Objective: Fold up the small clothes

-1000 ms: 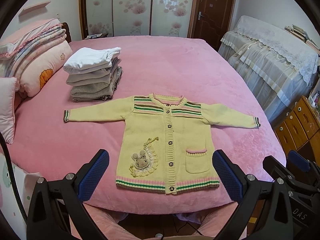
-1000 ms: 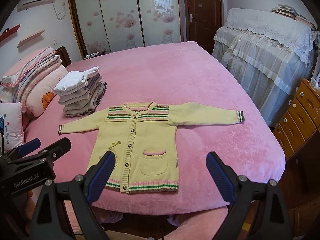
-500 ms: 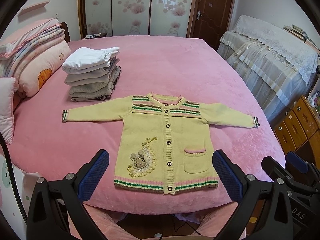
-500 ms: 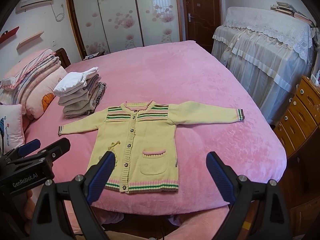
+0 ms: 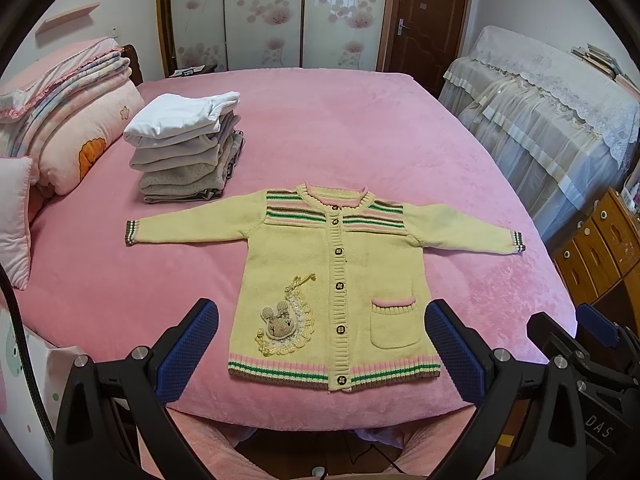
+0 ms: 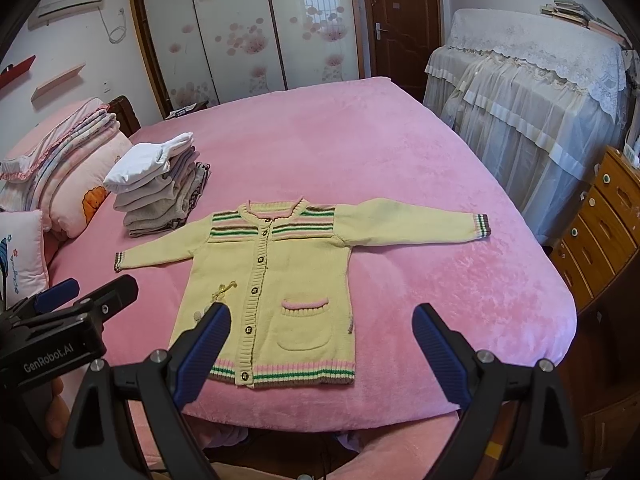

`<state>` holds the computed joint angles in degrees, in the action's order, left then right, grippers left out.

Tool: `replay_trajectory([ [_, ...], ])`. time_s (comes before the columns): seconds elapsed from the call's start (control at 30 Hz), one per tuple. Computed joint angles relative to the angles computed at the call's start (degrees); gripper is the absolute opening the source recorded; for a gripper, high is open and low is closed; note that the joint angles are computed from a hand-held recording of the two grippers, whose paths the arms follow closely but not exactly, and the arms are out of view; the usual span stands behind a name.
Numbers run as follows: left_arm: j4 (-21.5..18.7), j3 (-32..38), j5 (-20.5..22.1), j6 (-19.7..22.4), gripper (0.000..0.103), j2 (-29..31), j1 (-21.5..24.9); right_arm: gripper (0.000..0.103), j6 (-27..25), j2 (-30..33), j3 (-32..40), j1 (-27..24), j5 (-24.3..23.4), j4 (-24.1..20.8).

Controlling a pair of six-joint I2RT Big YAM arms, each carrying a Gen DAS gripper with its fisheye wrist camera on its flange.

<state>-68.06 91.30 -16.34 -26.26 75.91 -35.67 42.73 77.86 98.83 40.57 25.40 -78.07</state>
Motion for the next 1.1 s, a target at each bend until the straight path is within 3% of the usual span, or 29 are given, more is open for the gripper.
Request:
replay_trajectory([
  [0.37,0.1,4.3,-4.0,0.2,0.102,3.4,0.9,0.093,-4.0,-1.2,-1.4,-3.7,-0.6,3.4],
  [0.67,-1.5,11.9,-2.4,1.6,0.102,8.6,1.5,0.093,-11.2,-0.9,1.4,-7.1,0.3,7.5],
  [0.97,2.0,20.6,-6.0,6.7,0.102,16.1,0.6,0.093,-15.8,-0.4,2.2,-13.1,3.6,10.7],
  [1.1,2.4,24.2,-5.2,6.2,0.102,20.5,1.1,0.093,-16.0,-0.3,0.9,-16.4,3.5,11.6],
])
